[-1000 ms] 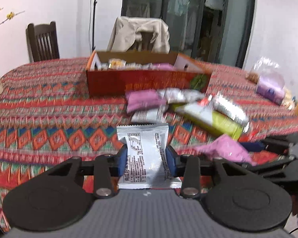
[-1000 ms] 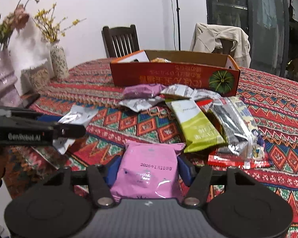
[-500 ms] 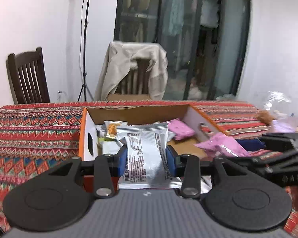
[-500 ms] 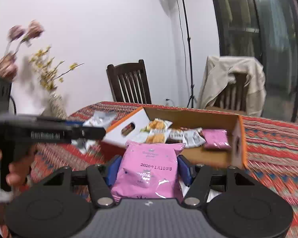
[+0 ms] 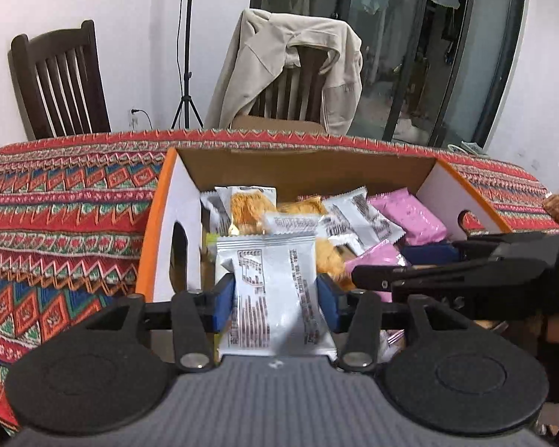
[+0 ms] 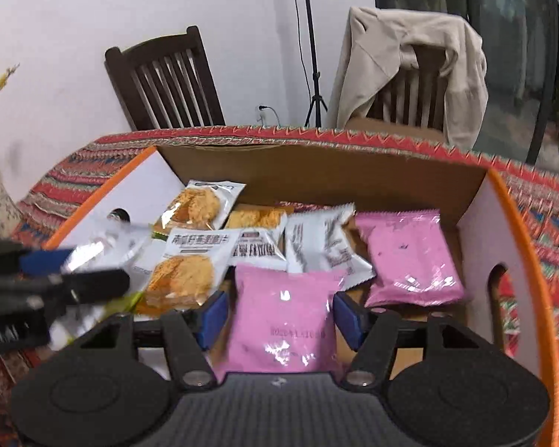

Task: Organize snacks
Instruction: 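Carry both packets into the cardboard box and open both tools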

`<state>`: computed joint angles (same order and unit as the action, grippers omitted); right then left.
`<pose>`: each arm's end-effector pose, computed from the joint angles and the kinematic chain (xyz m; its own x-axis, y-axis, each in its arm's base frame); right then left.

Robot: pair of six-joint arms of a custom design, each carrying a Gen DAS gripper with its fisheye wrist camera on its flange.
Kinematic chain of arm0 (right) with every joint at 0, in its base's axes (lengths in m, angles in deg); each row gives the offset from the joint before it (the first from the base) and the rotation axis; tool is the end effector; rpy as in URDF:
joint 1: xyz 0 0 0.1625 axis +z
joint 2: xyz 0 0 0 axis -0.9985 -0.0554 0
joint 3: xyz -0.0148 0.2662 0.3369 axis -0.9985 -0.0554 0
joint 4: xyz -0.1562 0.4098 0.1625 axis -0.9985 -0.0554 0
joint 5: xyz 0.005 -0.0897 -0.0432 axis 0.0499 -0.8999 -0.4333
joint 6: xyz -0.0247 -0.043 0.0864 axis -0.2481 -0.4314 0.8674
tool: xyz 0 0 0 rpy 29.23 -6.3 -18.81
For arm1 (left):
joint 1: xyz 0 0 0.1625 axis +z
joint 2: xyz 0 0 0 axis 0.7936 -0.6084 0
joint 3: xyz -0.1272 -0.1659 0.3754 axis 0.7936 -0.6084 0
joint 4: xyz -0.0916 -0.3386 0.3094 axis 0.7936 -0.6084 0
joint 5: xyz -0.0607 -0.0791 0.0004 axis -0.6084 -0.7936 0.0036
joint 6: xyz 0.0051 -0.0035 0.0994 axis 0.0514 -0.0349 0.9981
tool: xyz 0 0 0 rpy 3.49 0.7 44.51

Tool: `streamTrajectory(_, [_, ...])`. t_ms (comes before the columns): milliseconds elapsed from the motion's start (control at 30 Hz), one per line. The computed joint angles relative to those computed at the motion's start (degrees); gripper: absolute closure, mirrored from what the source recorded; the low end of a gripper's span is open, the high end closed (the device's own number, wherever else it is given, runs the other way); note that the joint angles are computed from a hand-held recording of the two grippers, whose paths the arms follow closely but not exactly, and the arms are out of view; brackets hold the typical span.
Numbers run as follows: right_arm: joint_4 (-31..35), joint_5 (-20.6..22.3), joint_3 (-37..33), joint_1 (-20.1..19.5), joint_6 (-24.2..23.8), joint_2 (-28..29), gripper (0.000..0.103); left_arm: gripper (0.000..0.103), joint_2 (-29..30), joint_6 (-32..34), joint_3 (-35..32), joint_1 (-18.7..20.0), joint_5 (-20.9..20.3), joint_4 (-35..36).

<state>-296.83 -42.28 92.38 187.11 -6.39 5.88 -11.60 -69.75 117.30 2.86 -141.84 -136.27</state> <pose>0.1827 -0.5097 0.0392 -0.8107 -0.1417 0.5681 -0.4851 0.7059 -0.5161 -0.1091 -0.4921 0.1568 -0.7201 0.3729 -0.5852 0.6553 0.6427 -0.3968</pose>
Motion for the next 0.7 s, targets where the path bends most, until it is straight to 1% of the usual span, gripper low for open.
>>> streamTrajectory(67, [0.6, 1.8, 0.6, -0.5, 0.6, -0.7, 0.034, 0.048, -0.5, -0.3, 0.3, -0.2, 0.3, 0.5])
streamTrajectory(133, [0.5, 2.7, 1.6, -0.5, 1.3, -1.7, 0.034, 0.044, -1.7, -0.6, 1.1, -0.7, 0.5, 0.6])
streamTrajectory(233, [-1.0, 3.8, 3.6, 0.2, 1.7, -4.2, 0.034, 0.04, -4.7, -0.5, 2.6, -2.4, 0.9, 0.8])
streamTrajectory(333, [-2.5, 3.3, 5.8, 1.7, 0.8, -7.5, 0.031, 0.038, -9.1, -1.1, 4.5, -4.9, 1.9, 2.1])
streamTrajectory(400, [-4.0, 2.2, 7.6, 3.1, -0.1, -9.7, 0.025, 0.034, -12.9, -1.5, 6.3, -7.0, 2.3, 3.0])
streamTrajectory(433, [-5.1, 1.9, 8.8, 3.6, -0.5, -11.0, 0.019, 0.031, -14.3, -1.5, 7.1, -8.1, 2.6, 3.1])
streamTrajectory(467, [-6.0, 1.9, 10.1, 4.2, -0.6, -12.3, 0.017, 0.03, -16.3, -1.6, 8.3, -9.4, 3.2, 3.0])
streamTrajectory(533, [-7.0, 2.8, 13.5, 5.0, -0.8, -15.5, 0.016, 0.027, -20.4, -1.2, 11.3, -12.5, 5.5, 2.6])
streamTrajectory(600, [-8.4, 2.8, 17.4, 6.4, -1.4, -18.9, 0.015, 0.025, -25.5, -2.3, 14.7, -16.3, 8.2, 3.7])
streamTrajectory(667, [-10.9, 2.3, 21.1, 7.8, -2.6, -21.4, 0.009, 0.02, -31.7, -5.0, 18.3, -20.3, 10.6, 6.5])
streamTrajectory(700, [-12.7, 1.8, 22.9, 8.6, -3.0, -22.4, 0.007, 0.018, -35.8, -7.3, 20.6, -23.1, 12.5, 8.7])
